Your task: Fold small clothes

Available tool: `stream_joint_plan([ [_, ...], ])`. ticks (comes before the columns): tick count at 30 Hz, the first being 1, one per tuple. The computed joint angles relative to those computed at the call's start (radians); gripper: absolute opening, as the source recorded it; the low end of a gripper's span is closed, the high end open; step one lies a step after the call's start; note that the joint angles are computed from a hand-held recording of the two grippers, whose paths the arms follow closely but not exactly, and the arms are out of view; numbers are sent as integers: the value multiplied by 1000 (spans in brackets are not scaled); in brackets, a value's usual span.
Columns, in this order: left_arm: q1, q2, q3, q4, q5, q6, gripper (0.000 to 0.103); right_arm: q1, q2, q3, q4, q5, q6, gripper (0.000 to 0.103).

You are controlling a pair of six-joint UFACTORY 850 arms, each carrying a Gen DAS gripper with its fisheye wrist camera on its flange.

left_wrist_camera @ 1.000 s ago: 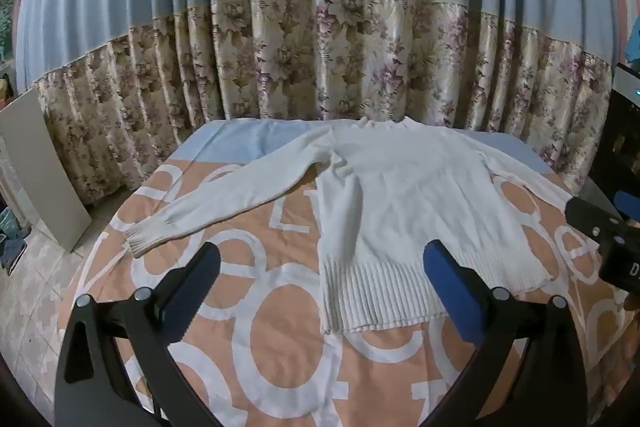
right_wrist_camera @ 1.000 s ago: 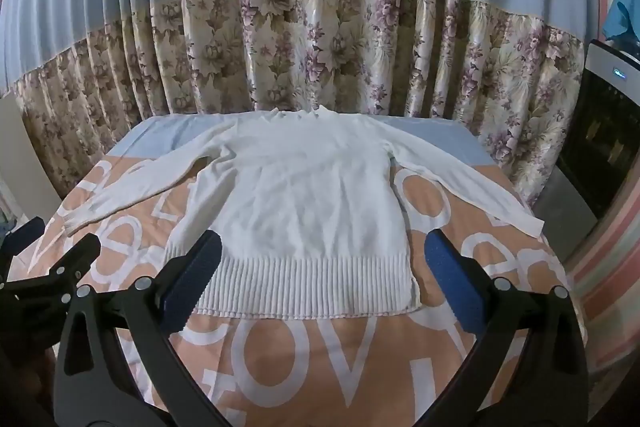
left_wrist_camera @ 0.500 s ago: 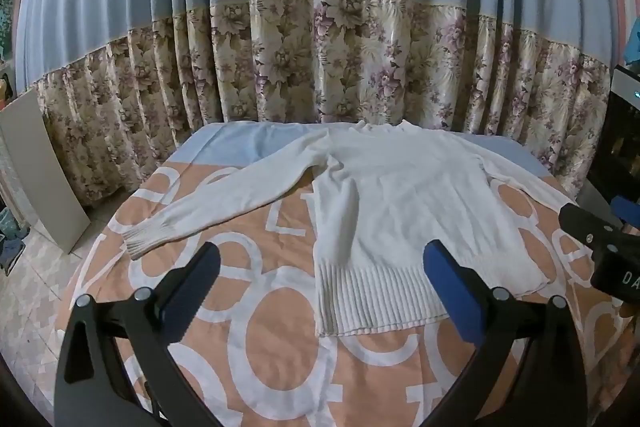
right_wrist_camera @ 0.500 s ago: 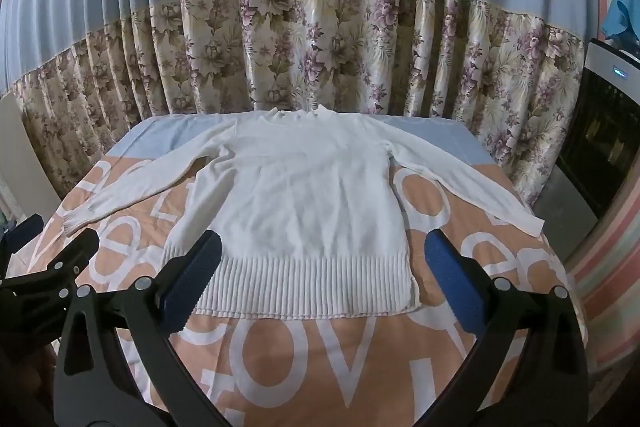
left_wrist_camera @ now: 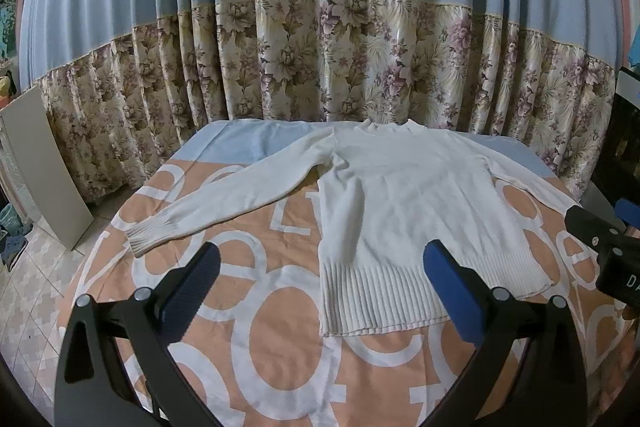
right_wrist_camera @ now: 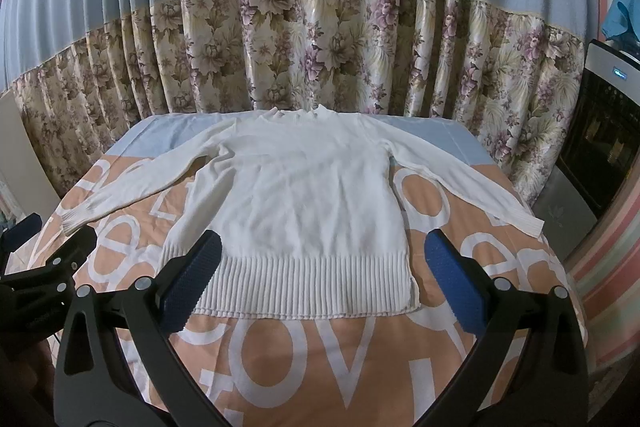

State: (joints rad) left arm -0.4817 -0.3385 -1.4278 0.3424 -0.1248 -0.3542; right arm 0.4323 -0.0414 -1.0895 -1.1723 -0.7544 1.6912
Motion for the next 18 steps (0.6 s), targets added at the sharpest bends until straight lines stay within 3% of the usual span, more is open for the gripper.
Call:
stream_joint_plan([
  [18, 0, 3, 10, 15, 9, -15, 102, 1, -1, -4, 6, -5, -8, 100],
])
